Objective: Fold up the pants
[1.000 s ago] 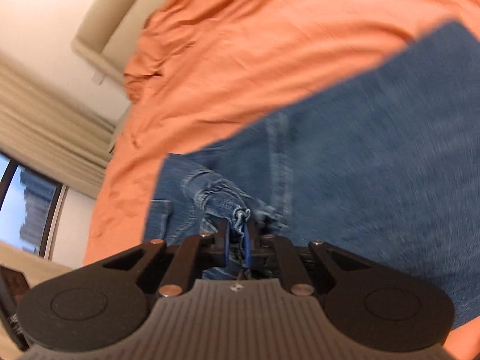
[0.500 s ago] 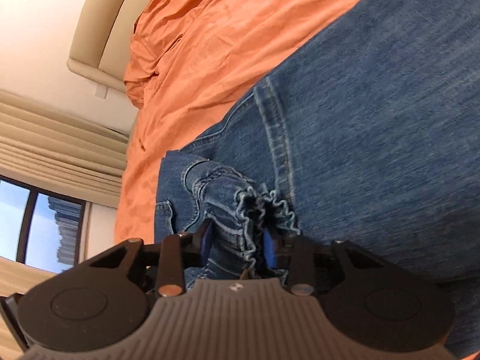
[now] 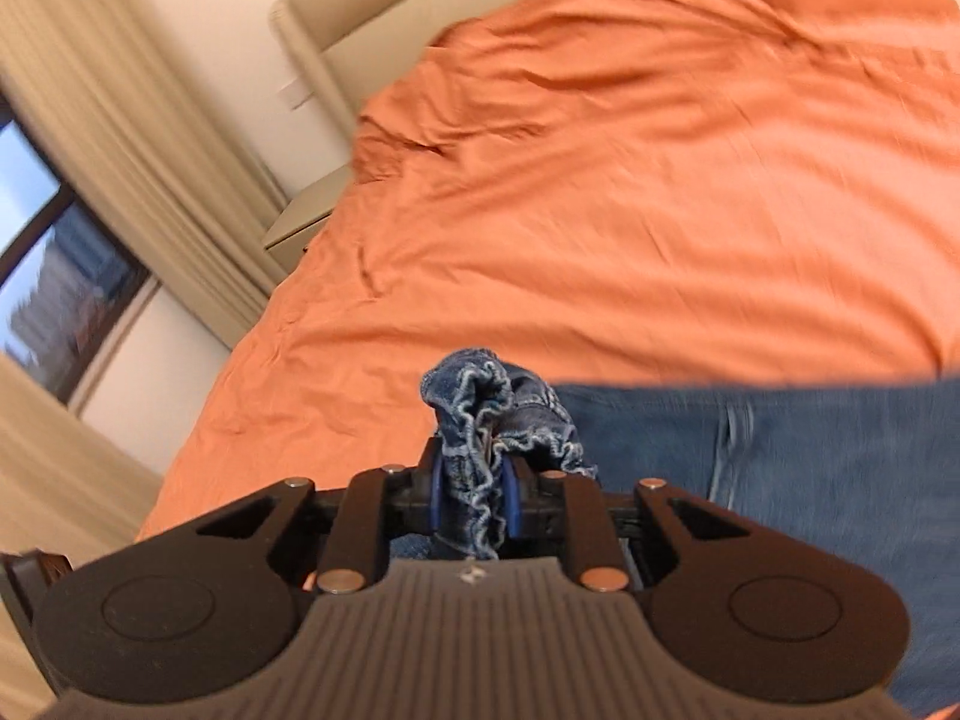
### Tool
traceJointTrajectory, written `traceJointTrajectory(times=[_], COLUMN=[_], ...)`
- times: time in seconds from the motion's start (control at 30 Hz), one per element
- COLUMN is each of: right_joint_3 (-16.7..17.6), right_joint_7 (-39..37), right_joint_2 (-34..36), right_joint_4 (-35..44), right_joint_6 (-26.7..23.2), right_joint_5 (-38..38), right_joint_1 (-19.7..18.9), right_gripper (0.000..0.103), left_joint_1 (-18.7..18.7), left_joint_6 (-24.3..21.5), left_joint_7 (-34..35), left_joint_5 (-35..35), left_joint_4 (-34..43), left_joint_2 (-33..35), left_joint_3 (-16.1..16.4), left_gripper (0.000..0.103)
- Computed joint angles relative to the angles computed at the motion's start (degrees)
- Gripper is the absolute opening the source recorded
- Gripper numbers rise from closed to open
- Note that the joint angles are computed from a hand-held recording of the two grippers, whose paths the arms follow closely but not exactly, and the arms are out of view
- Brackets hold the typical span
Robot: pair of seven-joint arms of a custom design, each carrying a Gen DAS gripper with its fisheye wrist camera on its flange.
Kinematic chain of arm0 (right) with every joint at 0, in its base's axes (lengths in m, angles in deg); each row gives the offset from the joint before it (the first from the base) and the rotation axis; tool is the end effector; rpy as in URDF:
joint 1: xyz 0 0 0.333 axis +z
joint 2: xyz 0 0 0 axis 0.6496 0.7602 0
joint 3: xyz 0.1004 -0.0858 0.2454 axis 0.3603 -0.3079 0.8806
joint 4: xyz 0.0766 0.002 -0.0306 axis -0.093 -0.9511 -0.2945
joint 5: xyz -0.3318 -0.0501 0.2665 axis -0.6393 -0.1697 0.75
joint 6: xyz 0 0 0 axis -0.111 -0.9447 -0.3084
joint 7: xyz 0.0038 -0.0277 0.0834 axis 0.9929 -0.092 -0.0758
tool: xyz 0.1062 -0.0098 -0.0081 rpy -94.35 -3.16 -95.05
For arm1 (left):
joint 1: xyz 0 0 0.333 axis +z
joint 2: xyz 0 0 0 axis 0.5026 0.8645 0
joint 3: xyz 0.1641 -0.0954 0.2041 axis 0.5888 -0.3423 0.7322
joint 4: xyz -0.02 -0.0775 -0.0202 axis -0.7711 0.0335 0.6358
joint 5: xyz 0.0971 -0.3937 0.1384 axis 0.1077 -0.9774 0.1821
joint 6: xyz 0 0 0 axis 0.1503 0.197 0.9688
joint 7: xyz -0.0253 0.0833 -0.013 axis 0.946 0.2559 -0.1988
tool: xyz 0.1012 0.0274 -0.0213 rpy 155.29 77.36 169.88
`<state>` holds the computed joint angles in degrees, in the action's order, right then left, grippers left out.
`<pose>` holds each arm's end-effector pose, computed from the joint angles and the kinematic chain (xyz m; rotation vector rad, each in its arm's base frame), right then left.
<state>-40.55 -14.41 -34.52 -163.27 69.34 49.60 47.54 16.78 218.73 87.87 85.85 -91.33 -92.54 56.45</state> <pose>0.5951 0.0917 0.6082 -1.9163 1.2011 0.1278 0.3666 -0.1835 0.5541 -2.2378 1.0717 -0.9195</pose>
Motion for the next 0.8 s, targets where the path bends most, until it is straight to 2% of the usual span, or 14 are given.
traceJointTrajectory(times=[0.17, 0.4, 0.57, 0.73, 0.8], right_joint_3=[-0.76, -2.81, -3.43, -3.39, -2.80], right_joint_7=[1.07, 3.75, 3.51, 5.90, 5.75], right_joint_2=[4.32, 11.50, 17.69, 24.62, 26.92], right_joint_4=[10.61, 21.93, 24.57, 24.48, 24.11], right_joint_6=[-5.27, -8.61, -7.44, -5.63, -4.18], right_joint_5=[-0.77, -2.31, -5.11, -12.30, -11.33], right_joint_1=[-1.16, -7.37, -12.34, -14.63, -15.94], right_gripper=[0.015, 0.015, 0.015, 0.015, 0.015], left_joint_1=[-0.96, -2.07, -2.75, -3.66, -3.90], left_joint_6=[-0.08, 1.32, 1.62, 0.68, 0.01], left_joint_7=[0.44, 3.63, 5.54, 8.88, 10.32], left_joint_5=[-1.20, -2.41, -3.33, -4.02, -4.22], left_joint_4=[-1.13, 0.06, 1.81, 4.24, 5.39], left_joint_2=[-1.53, 1.35, 4.81, 8.47, 9.93], left_joint_3=[0.84, 1.24, 1.06, 0.95, 0.84], left_gripper=[0.045, 0.045, 0.045, 0.045, 0.045])
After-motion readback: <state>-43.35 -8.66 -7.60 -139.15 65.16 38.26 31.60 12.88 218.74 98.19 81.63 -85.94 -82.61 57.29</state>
